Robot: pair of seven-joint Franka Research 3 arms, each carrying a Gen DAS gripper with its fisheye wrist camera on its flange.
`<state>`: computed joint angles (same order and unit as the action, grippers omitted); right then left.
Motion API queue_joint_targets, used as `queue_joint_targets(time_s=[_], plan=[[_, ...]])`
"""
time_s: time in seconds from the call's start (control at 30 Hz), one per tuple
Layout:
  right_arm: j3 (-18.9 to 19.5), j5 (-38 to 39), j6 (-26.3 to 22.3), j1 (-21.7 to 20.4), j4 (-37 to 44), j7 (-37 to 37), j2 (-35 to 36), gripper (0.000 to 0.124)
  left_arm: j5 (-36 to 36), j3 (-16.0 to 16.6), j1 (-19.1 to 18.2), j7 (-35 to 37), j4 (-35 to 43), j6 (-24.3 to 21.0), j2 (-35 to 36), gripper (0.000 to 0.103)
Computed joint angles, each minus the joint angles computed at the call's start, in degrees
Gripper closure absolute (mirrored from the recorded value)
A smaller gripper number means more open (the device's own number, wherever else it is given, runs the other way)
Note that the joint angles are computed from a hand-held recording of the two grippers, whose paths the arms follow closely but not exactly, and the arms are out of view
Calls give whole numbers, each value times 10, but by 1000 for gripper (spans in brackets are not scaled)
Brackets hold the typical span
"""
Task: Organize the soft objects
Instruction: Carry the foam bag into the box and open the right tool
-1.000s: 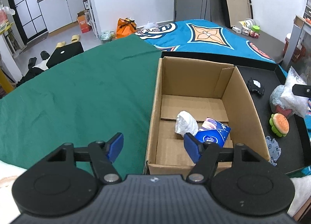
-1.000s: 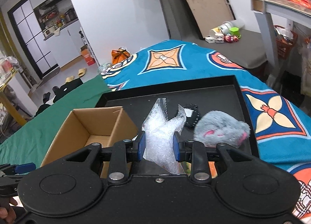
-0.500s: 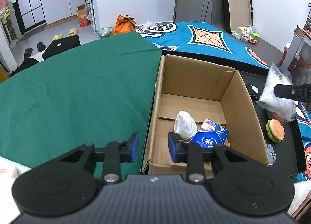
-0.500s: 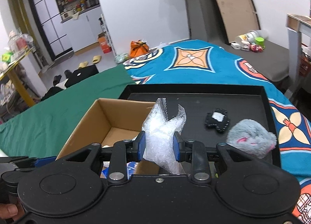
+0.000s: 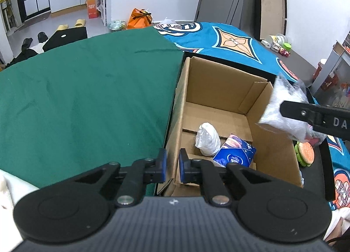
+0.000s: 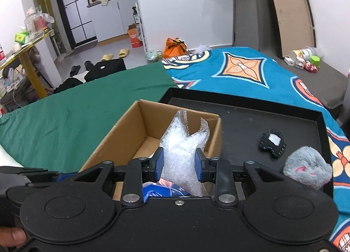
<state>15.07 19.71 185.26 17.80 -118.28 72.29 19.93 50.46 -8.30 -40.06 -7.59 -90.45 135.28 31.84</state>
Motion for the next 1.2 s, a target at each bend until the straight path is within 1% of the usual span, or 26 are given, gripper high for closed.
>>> queue_joint_targets(time_s=[0.03,0.07,0.1,0.17,0.23,0.3,0.4,0.5,0.6,0.7,0.77,0.87,0.9,0.93,0.97,1.0,1.03,1.07,1.13,1.2], plan=[[5,-1,4,-3,2,-2,2,91,1,0,0,-1,-1,2,-1,92],[30,-2,16,-24,3,-10,7,83,3,1,0,-4,-4,6,-2,92],[38,-7,25,-28,4,-13,10,74,4,1,1,-7,-7,9,-4,92],[7,-13,26,4,6,-10,8,73,6,2,2,-11,-12,15,-6,92],[10,-18,28,1,3,-7,7,73,7,1,4,-12,-15,18,-8,92],[23,-18,21,-15,-2,-3,4,73,8,1,3,-14,-16,17,-9,92],[25,-16,16,-22,-11,2,-2,73,6,0,4,-11,-13,15,-7,92],[14,-13,16,-15,-22,8,-9,73,2,-2,3,-2,-6,4,-5,92],[18,-10,18,-24,-30,12,-14,72,1,-2,-1,4,3,-9,-2,92],[-3,-10,16,-11,-39,18,-21,69,-1,-3,-6,15,12,-25,1,91],[1,-11,26,-19,-46,19,-23,68,-6,-5,-5,24,17,-30,3,88],[7,-13,29,-35,-52,23,-25,63,-19,-8,-6,46,34,-49,11,87],[5,-14,32,-36,-54,25,-26,60,-20,-7,-8,52,40,-55,13,84],[1,-16,36,-36,-57,26,-27,59,-21,-7,-9,56,43,-59,15,78],[-7,-18,39,-31,-59,28,-28,56,-23,-6,-11,59,47,-63,17,74],[-10,-20,44,-32,-62,30,-30,54,-24,-5,-12,60,52,-67,19,65],[-4,-23,47,-41,-63,32,-30,54,-25,-4,-14,59,56,-72,20,59],[2,-27,51,-50,-63,35,-28,53,-25,-2,-17,58,62,-78,22,56],[8,-36,56,-64,-65,42,-27,53,-25,-1,-21,59,75,-88,28,46],[14,-44,59,-78,-64,50,-24,49,-27,-1,-23,70,90,-95,36,43]])
